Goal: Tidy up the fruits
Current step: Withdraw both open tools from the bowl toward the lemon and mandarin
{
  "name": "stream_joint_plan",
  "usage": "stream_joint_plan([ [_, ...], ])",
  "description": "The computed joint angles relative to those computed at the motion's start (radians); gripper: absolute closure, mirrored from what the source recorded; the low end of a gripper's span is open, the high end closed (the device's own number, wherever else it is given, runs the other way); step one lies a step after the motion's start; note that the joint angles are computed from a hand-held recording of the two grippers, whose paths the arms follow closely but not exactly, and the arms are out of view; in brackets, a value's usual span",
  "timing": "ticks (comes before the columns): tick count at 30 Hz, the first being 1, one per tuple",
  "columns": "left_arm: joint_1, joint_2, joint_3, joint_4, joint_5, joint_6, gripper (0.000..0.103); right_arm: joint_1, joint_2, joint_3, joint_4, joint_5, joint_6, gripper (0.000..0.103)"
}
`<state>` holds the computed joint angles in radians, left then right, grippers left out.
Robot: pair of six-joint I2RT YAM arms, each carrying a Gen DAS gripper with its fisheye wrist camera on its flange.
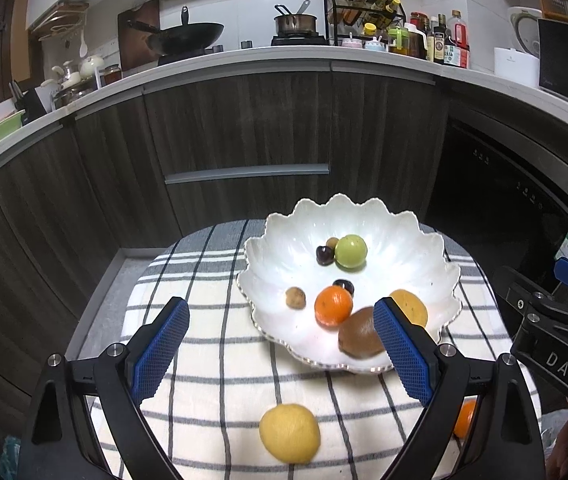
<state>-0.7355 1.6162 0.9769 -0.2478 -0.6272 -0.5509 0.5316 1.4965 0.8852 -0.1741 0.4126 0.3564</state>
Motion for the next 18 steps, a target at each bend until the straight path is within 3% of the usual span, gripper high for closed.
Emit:
stream_joint_plan([
  [18, -0.074, 0.015, -0.164, 0.103, -0.034, -0.072, 0.009, 0.048, -0.034, -0.186, 0.065, 0.047, 0.11, 0.021],
])
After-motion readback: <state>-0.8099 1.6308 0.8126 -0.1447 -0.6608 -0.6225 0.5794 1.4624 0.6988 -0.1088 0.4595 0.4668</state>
